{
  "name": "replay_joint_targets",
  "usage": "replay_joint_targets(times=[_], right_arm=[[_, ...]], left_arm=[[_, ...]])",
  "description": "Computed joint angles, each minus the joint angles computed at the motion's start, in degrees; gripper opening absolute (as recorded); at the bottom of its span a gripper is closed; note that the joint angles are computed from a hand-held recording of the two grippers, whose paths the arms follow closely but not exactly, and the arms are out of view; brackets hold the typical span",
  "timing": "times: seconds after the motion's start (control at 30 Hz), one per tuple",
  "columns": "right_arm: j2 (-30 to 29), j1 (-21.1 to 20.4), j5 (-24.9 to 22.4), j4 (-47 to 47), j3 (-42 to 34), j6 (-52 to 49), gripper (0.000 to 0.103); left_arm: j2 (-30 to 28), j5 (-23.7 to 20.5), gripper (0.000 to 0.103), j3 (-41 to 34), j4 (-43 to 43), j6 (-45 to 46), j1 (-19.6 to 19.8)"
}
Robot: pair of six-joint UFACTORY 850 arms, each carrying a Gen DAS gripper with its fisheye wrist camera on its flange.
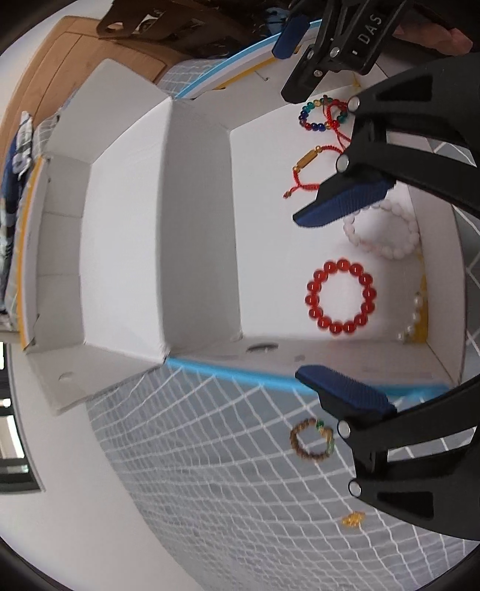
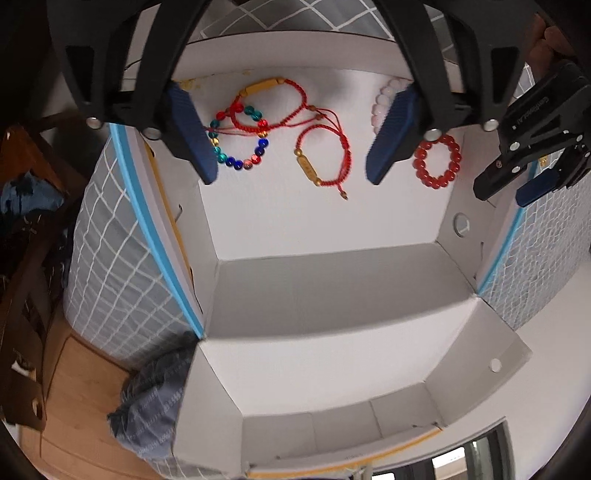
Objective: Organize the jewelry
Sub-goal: 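Withdraw both open tools from the box toward the remaining bracelets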
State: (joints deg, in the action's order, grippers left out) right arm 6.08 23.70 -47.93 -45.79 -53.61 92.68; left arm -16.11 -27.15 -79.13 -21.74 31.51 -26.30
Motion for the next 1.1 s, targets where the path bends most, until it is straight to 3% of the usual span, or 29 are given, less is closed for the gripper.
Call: replay_joint_targets(times=[0.37,0.7,0.97,1.1], right_arm=[[-4.34,3.83,-0.17,-3.52,-7.76,-2.73,0.092],[-13.69,6.46,6.22,-1.23,-21.95,-15.05,0.092],[-26.33,6.55,9.51,12.58,-38.50,-36.68,0.092],[-33.88,5.84,6.53,20.69,-47.32,-45.56,0.092]], left_arm=[[3.78,-0.40,0.092,0.54,-4.21,3.20,5.49],[3.47,-2.07,0.097,-3.21,-0.66,-4.15,13.65],[-0.17,-4.11,0.097,-7.66,7.36,-13.92,19.93],[-2.13,-5.20,0.097,-8.98,9.11,-15.64,22.18]])
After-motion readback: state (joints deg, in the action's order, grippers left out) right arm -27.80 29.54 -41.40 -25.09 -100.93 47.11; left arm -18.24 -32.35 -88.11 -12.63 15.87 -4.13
